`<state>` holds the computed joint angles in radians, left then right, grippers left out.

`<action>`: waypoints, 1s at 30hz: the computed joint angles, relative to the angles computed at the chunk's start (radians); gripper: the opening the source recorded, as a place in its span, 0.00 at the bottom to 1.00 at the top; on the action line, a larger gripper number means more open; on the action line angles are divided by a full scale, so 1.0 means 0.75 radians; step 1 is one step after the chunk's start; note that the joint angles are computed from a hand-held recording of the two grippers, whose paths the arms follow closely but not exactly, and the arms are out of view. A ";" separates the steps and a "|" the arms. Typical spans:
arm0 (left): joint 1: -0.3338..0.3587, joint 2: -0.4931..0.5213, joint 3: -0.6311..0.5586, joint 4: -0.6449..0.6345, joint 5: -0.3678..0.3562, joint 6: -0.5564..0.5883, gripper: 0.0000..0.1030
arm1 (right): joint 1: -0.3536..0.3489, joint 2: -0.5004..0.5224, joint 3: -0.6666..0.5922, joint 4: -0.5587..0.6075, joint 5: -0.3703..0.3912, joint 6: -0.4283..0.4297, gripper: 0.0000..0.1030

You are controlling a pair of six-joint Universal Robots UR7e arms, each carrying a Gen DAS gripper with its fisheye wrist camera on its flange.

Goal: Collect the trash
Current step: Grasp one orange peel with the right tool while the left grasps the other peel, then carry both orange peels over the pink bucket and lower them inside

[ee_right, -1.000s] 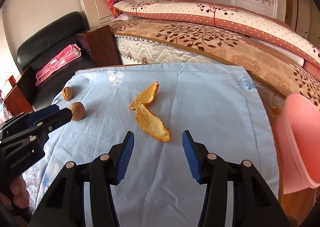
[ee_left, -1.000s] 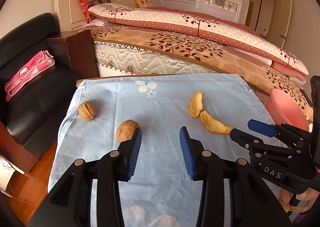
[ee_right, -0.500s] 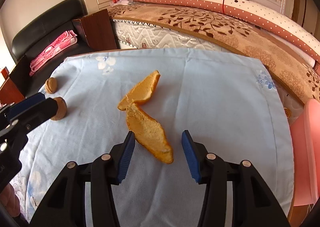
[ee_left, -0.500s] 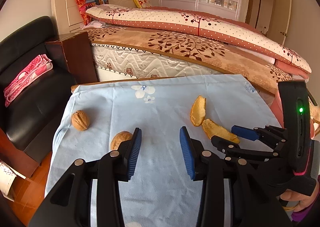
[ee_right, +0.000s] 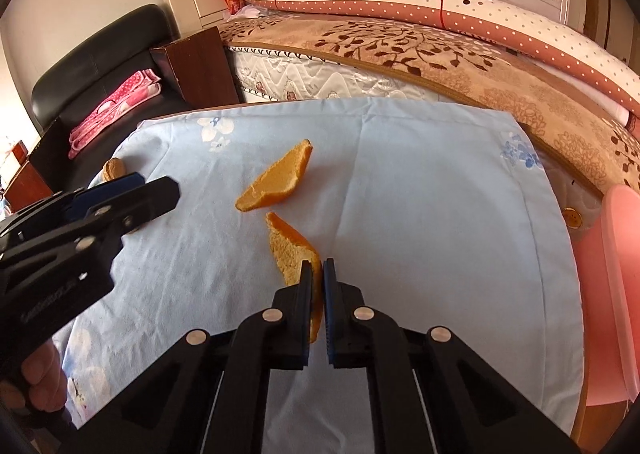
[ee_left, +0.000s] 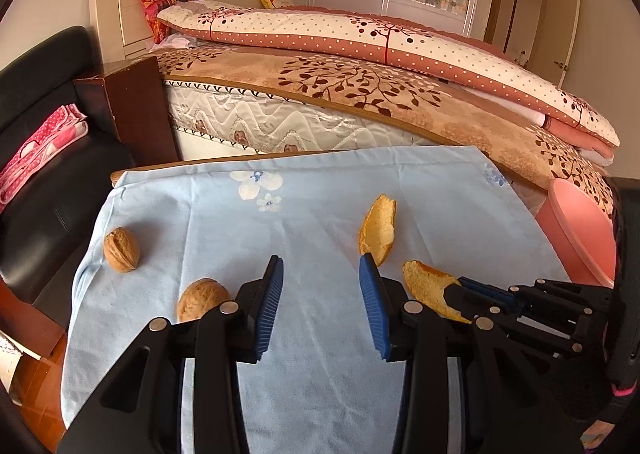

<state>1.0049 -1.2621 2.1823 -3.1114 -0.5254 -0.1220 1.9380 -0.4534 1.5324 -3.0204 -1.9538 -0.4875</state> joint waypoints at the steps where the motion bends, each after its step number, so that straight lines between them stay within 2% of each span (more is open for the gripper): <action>1: 0.004 0.010 -0.011 0.007 -0.007 -0.005 0.39 | -0.005 -0.015 0.017 -0.004 0.009 0.007 0.05; 12: 0.070 0.142 -0.159 -0.004 -0.111 -0.030 0.39 | -0.033 -0.123 0.116 -0.099 0.017 0.036 0.05; 20: 0.092 0.222 -0.224 0.013 -0.052 -0.014 0.39 | -0.053 -0.149 0.122 -0.083 0.017 0.063 0.05; 26: 0.095 0.238 -0.255 0.178 0.000 -0.147 0.38 | -0.060 -0.165 0.133 -0.073 0.022 0.071 0.05; 27: 0.092 0.238 -0.253 0.185 0.009 -0.154 0.33 | -0.060 -0.168 0.135 -0.071 0.024 0.073 0.05; 28: 0.089 0.239 -0.252 0.189 0.015 -0.155 0.23 | -0.061 -0.171 0.139 -0.072 0.024 0.074 0.05; 30: 0.086 0.241 -0.251 0.204 0.030 -0.167 0.19 | -0.061 -0.175 0.142 -0.072 0.027 0.076 0.05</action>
<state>1.0693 -1.0811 1.9937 -2.9582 -0.5030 -0.2474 1.8926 -0.5848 1.6391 -3.0747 -1.9338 -0.4305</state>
